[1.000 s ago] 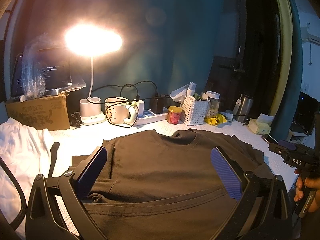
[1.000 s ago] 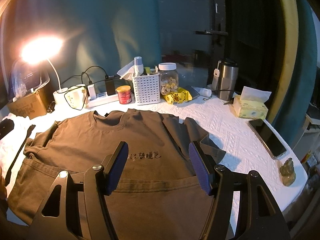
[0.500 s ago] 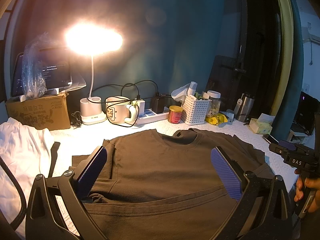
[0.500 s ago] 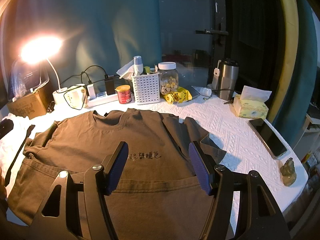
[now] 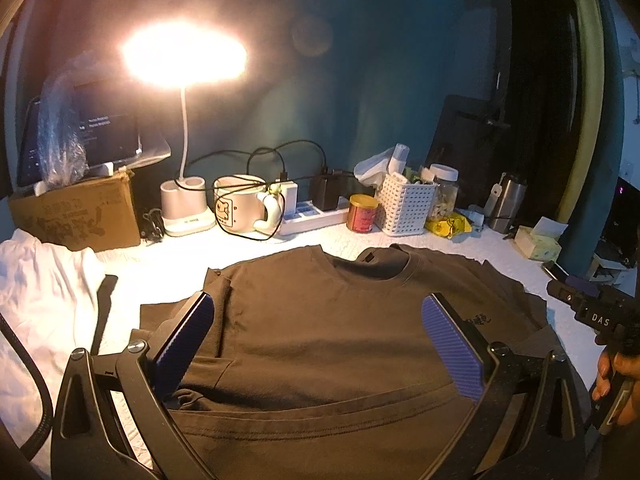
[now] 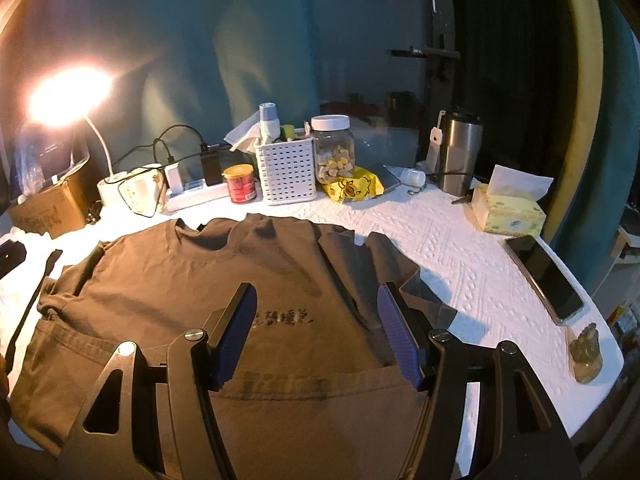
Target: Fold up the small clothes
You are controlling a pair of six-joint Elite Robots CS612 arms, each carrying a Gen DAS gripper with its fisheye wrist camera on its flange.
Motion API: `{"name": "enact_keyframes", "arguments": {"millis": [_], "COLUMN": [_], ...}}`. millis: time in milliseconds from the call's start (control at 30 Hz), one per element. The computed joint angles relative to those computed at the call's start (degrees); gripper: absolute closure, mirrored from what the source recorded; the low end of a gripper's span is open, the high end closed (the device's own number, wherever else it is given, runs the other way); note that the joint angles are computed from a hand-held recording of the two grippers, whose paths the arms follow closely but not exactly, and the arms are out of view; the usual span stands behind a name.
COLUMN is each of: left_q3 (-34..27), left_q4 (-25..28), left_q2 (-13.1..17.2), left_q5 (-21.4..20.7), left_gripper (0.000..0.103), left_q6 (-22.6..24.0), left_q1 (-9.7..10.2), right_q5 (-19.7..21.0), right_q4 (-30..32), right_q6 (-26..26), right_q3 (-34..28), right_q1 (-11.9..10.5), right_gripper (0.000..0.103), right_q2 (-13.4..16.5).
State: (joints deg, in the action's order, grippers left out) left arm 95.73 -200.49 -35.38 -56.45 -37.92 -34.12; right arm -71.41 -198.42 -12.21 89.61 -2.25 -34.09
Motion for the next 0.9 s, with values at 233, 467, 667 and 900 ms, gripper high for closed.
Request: {"name": "enact_keyframes", "arguments": {"millis": [233, 467, 667, 900], "left_q3": [-2.71, -5.56, -8.37, -11.84], "left_q4": [1.93, 6.18, 9.53, 14.66], "left_q2": [1.43, 2.5, 3.71, 5.19], "left_q5": [0.45, -1.55, -3.02, -4.53], "left_gripper": [0.0, 0.001, 0.0, 0.0], "left_q6": [1.54, 0.73, 0.58, 0.27], "left_q1": [0.49, 1.28, 2.03, 2.93], "right_q5": [-0.93, -1.56, -2.58, -4.45], "right_q4": [3.14, 5.58, 8.57, 12.75], "right_q6": [0.42, 0.31, -0.13, -0.75], "right_q3": [-3.85, -7.59, -11.1, -15.59], "right_q1": [-0.18, -0.55, -0.92, -1.25], "right_gripper": [0.037, 0.037, 0.037, 0.037], "right_q2": [1.89, 3.69, 5.42, 7.56]}}
